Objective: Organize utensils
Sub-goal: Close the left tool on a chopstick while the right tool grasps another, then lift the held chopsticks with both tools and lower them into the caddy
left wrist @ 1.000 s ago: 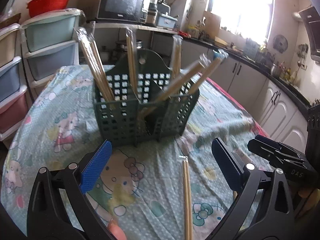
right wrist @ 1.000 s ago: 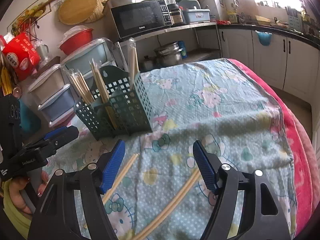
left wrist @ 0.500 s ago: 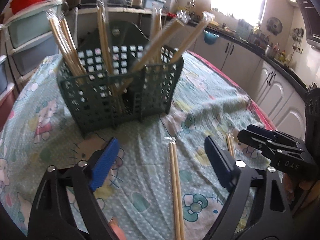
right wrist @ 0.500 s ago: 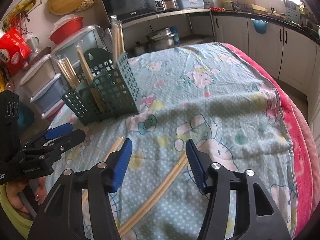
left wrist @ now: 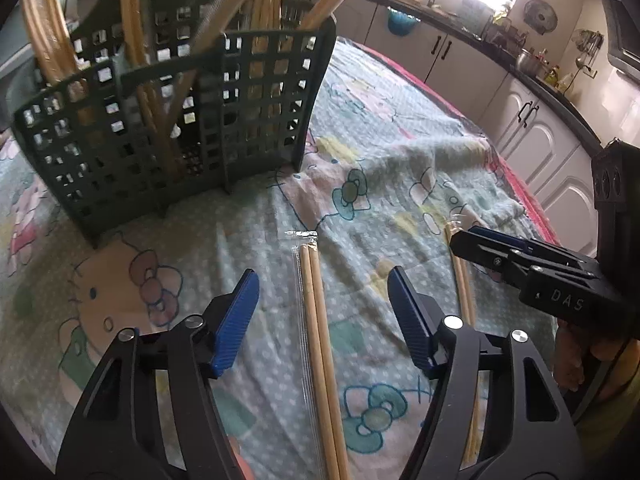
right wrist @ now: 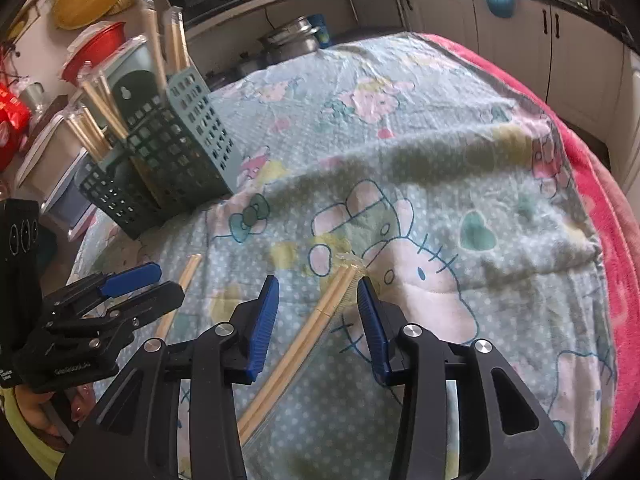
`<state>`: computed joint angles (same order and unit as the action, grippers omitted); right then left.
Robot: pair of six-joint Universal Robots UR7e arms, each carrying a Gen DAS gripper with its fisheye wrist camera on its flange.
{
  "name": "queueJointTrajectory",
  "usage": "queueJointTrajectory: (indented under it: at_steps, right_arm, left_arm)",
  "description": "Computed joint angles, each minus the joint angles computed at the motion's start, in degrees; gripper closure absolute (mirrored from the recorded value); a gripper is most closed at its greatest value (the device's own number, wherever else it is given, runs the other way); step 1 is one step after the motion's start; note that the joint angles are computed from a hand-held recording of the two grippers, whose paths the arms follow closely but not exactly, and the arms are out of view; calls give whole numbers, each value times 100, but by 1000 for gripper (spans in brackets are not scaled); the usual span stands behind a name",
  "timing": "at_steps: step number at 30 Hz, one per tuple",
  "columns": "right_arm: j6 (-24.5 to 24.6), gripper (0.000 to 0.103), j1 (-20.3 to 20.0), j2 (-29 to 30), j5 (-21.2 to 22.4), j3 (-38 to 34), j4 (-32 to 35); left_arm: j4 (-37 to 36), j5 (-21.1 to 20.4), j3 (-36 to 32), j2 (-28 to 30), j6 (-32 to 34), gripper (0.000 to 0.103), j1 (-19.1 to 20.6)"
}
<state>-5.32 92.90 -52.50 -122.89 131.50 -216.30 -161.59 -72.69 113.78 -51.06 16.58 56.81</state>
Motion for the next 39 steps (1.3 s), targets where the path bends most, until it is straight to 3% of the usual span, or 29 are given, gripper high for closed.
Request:
queueJointTrajectory:
  at_steps: [6, 8, 12, 20, 25, 39]
  right_arm:
    - [163, 66, -130, 12, 68, -58, 131]
    - [137, 67, -125, 50, 10, -94, 106]
    - [94, 75, -99, 153, -148, -162, -10]
    - [116, 90, -205, 160, 15, -86, -297]
    - [164, 92, -191, 85, 183, 37, -408]
    - [-260, 95, 350, -22, 446, 40, -665]
  left_arm:
    - [315, 75, -353, 266, -92, 51, 40]
    - [336, 160, -431, 336, -78, 57, 27]
    - [331, 264, -528, 432, -91, 62, 13]
    - [-22, 758, -460, 538, 199, 86, -98]
    - [19, 637, -483, 452, 80, 98, -34]
    - [-527, 61, -115, -337, 186, 99, -63]
